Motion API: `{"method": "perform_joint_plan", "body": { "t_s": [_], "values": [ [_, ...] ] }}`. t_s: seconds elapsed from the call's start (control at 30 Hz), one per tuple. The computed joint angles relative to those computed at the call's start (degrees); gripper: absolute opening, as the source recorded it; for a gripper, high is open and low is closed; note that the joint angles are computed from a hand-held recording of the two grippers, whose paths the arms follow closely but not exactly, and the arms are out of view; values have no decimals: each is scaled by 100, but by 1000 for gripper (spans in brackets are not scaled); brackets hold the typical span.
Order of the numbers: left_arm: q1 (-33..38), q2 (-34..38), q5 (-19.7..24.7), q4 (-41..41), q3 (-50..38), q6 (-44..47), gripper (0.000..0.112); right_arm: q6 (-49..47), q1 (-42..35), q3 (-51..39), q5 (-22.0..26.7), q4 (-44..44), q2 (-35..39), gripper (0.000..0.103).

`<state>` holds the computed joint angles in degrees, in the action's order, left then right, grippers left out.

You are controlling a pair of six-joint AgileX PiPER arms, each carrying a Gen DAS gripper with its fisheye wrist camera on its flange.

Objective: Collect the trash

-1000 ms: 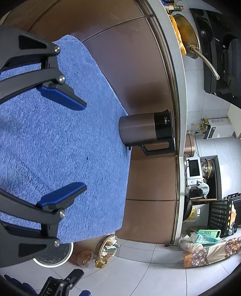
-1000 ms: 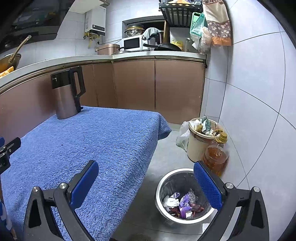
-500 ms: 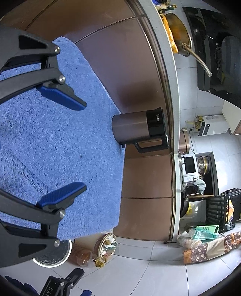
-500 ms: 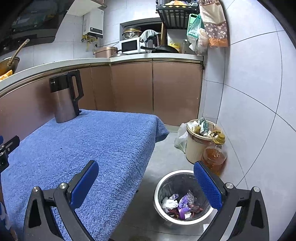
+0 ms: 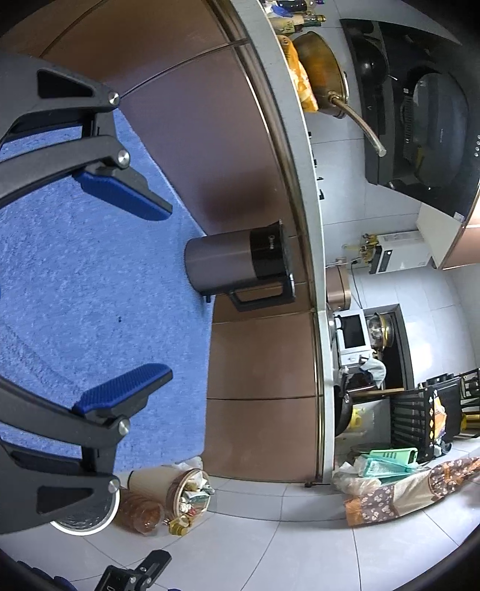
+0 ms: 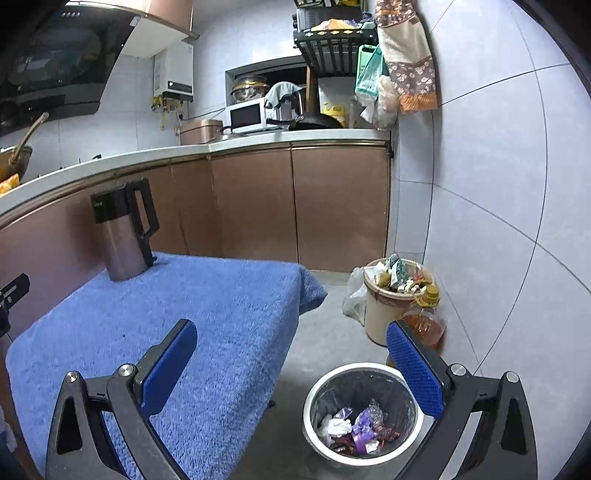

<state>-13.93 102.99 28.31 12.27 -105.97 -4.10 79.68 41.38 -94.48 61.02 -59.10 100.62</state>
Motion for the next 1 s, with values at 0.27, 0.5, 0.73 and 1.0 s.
{"method": "perform_joint_plan", "body": {
  "t_s": [0.27,0.5,0.73,1.0],
  "values": [
    [6,175,107,-194,-433,270,79,-2,-49,-100,140,-74,-36,103],
    [44,288,198,-335,-692,410,79,-42,-66,-212,180,-102,-10,103],
    [87,358,305,-236,-839,308,79,-297,-136,-381,-196,86,99,103],
    [113,302,341,119,-748,-8,79,-760,-171,-589,-715,377,284,103]
  ]
}}
